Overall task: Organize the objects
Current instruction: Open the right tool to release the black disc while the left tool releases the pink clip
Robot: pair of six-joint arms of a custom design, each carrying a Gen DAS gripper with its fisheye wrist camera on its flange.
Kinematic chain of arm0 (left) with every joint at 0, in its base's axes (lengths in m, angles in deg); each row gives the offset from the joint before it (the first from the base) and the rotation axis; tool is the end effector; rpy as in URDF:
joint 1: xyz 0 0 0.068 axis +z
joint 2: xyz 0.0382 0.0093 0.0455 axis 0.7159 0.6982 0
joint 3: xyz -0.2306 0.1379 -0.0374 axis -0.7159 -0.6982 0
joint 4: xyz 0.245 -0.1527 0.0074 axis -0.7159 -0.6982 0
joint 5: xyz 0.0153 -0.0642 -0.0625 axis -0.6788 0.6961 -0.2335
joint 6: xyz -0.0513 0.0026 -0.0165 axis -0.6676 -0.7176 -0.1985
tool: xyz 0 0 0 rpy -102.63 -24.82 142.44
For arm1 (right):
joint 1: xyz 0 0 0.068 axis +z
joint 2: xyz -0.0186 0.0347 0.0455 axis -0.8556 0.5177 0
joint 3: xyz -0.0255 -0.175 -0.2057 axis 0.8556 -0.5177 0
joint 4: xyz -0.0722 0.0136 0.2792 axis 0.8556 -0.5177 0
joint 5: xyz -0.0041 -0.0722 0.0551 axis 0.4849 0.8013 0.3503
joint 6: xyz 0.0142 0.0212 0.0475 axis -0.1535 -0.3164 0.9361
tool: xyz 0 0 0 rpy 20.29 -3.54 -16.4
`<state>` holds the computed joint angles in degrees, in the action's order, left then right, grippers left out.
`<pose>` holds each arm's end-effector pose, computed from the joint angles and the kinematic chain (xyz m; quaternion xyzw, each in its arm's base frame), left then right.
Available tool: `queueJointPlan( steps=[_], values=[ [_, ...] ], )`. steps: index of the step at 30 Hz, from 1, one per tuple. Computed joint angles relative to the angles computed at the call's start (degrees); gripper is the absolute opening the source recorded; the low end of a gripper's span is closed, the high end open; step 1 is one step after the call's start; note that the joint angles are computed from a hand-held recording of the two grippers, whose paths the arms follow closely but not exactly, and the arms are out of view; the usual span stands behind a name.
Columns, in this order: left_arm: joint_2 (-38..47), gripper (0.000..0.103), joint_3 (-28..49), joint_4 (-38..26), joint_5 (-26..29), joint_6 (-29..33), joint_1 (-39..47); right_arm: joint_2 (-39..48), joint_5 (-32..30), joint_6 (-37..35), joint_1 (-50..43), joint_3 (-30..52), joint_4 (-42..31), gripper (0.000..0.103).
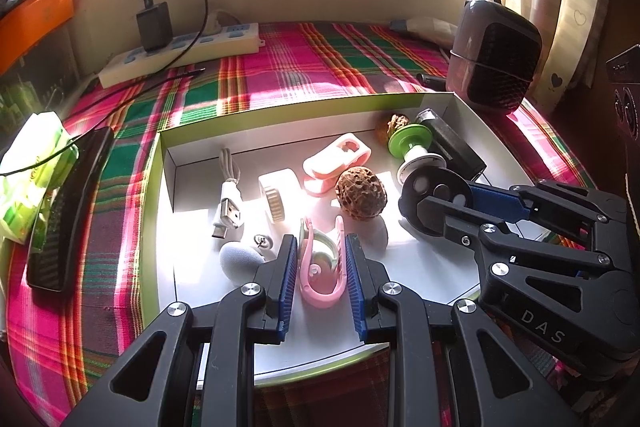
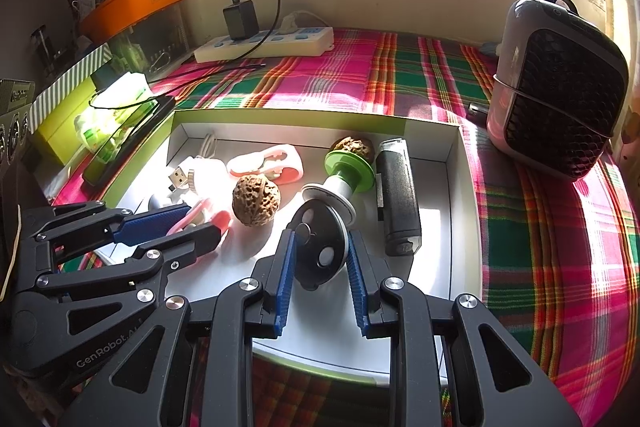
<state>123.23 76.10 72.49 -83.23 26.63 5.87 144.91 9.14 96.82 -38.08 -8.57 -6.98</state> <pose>0.3059 -0.2514 0.0655 0.2085 0.9189 -0.1097 0.3164 0.2389 0.0833 0.0538 0.0422 0.9348 0.0401 0.3503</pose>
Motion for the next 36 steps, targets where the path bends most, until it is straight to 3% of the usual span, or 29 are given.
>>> queueJointPlan(
  steps=[5,36],
  values=[
    [-0.35,0.022,-0.41,0.23,0.11,-0.05,0.09,0.48,-0.52,0.23,0.16,0.01,0.30,0.040],
    [-8.00,0.026,-7.60,1.98,-3.05,-2.41,-1.13,-6.65,4.89,4.82,5.25,-2.48,-4.36,0.046]
  ],
)
